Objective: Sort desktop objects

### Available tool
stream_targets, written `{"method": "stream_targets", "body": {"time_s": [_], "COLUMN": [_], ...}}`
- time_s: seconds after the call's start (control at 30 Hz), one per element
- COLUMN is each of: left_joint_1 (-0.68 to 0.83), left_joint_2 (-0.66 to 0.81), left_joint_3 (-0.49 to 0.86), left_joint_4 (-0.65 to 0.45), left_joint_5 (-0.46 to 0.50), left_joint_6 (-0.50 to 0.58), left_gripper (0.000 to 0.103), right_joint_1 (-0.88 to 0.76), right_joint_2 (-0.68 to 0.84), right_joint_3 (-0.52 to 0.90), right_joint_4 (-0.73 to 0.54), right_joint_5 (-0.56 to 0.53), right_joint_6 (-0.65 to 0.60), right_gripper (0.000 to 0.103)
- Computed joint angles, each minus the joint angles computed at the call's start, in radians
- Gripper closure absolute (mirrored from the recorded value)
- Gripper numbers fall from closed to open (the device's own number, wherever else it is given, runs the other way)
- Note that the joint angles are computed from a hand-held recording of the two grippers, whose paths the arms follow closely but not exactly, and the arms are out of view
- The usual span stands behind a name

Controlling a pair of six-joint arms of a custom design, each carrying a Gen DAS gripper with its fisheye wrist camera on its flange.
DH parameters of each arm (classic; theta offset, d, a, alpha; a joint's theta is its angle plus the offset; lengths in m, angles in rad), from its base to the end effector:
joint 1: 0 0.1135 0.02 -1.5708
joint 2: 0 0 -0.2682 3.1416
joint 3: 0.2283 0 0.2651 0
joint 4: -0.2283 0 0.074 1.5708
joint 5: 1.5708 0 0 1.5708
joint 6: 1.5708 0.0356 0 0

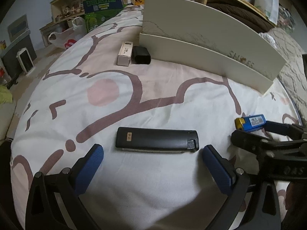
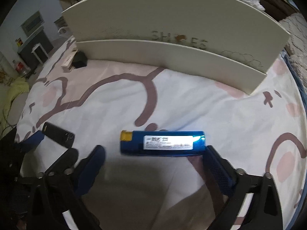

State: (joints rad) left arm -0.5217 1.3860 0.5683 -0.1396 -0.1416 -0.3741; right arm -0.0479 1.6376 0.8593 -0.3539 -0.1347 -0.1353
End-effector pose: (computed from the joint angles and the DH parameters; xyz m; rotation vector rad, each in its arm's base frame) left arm 0.2227 -0.1222 0.1405 0.1295 2.5207 -0.1848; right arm 0.3102 -0.0101 0.1436 -0.1579 2.6860 0.1258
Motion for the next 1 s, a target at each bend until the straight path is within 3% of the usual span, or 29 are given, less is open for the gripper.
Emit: {"method": "stream_targets", "body": {"time_s": [0.07,0.17,0.5,1.0], "left_joint_1": [0.003,0.015,-0.015,-0.002], "left_joint_2": [-0.007,-0.014,0.003,-0.002], "left_joint_3": [-0.004,-0.005,-0.011,-0.02], "left_joint_4": [0.003,0.006,0.032,0.043], "left_joint_5": [0.005,0.023,-0.031,-0.056], "left_joint_6": [-0.027,-0.072,-0.09,-0.064], "left_gripper": [0.0,0.0,0.002,0.022], "right_joint_1": [-0.014,0.052,0.113,0.073], "right_joint_2": [0.002,-0.117,-0.129,-0.151], "right_joint_3": [0.006,-0.109,-0.129,-0.138], "right_joint_4": [-0.001,-0.003,-0.031,-0.013], "right_joint_5": [-0.002,0.035,0.091,0.062], "right_joint_6": [0.006,0.067,0.1,0.098], "right_gripper": [0.018,0.018,0.018,0.018]}}
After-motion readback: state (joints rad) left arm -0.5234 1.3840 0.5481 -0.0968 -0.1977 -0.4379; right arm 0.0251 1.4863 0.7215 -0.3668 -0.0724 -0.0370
